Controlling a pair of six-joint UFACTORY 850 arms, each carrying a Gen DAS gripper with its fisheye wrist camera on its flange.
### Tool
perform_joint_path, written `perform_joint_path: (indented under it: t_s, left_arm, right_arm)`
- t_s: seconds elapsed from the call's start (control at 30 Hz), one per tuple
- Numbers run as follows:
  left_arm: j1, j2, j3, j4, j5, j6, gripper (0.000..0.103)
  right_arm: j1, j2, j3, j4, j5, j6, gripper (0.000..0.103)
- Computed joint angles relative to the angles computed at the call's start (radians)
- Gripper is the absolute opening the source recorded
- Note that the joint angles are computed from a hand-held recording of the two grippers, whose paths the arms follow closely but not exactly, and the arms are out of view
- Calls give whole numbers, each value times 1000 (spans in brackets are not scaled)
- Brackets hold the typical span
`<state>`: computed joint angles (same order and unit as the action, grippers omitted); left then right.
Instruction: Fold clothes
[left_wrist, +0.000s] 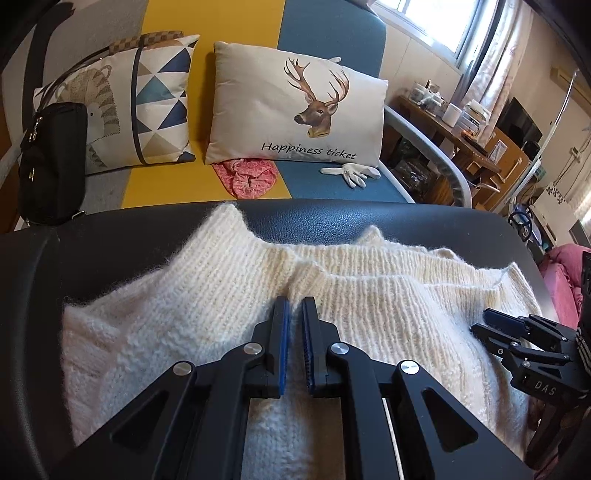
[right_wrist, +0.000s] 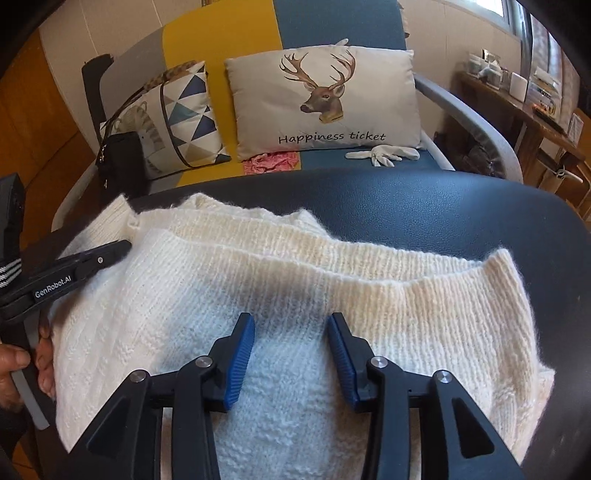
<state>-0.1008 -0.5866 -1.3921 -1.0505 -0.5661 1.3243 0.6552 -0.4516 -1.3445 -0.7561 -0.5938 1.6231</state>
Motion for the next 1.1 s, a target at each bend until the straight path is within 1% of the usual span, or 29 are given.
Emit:
perform_joint_path:
  t_s: [0.1,0.13,0.2,0.23,0.27,0.3,0.37,0.47,0.53,0.6,0.63,0.73,0.8,0.83,0.9,0.93,1.03,1.07,1.1]
  left_arm:
    - [-1,5,8,-4,6,4,8]
    - [-1,6,9,-2,6,-1,8]
    - [-1,11,15,0,7,1,8]
    - [-1,14,20,0,6,5,8]
    - [0,17,24,-1,5,9,8]
    - [0,21,31,-3,6,16,8]
    - [4,27,39,2,-11,13,7]
    - [15,62,86,-14,-28,61,7]
    - [23,92,129,-36,-27,109,7]
    - [42,113,153,-58,-65,115,7]
    - [47,125,165,-86,-67,133,7]
    - [47,126,147,-136,-74,128,7]
    - [30,114,124,-161,-45,118,7]
    - [21,103,108,-164,-33,105,6]
    - [4,86,97,-181,15,110,7]
    - [-5,68,85,-151,43,80,7]
    - [7,17,39,-96,-9,-39,7]
    - [12,22,39,-92,-19,-46,7]
    - [16,26,39,-89,-29,-53,7]
  right_arm:
    - [17,-34,-47,-4,-82,0,43]
    - [20,-48,-68,19,-110,-42,43]
    - [19,-56,-88,56,-133,-74,40]
    - [17,-52,-85,59,-130,-66,33]
    - [18,-45,-74,45,-126,-46,18]
    - [17,-35,-60,34,-118,-27,12]
    - [15,-12,-28,17,-87,0,6]
    - [22,26,12,-28,-58,27,4]
    - [35,53,29,-70,-64,46,4]
    - [47,81,40,-109,-70,58,4]
    - [51,92,42,-129,-79,62,4]
    - [47,105,44,-154,-93,74,4]
    - [22,84,39,-102,-79,44,4]
    - [7,72,43,-74,-56,38,4]
    - [3,52,48,-83,-46,72,4]
    - [6,40,48,-96,-48,90,4]
    - [14,20,48,-127,-54,128,5]
    - [16,24,51,-134,-53,135,8]
    - [11,43,73,-152,-18,167,8]
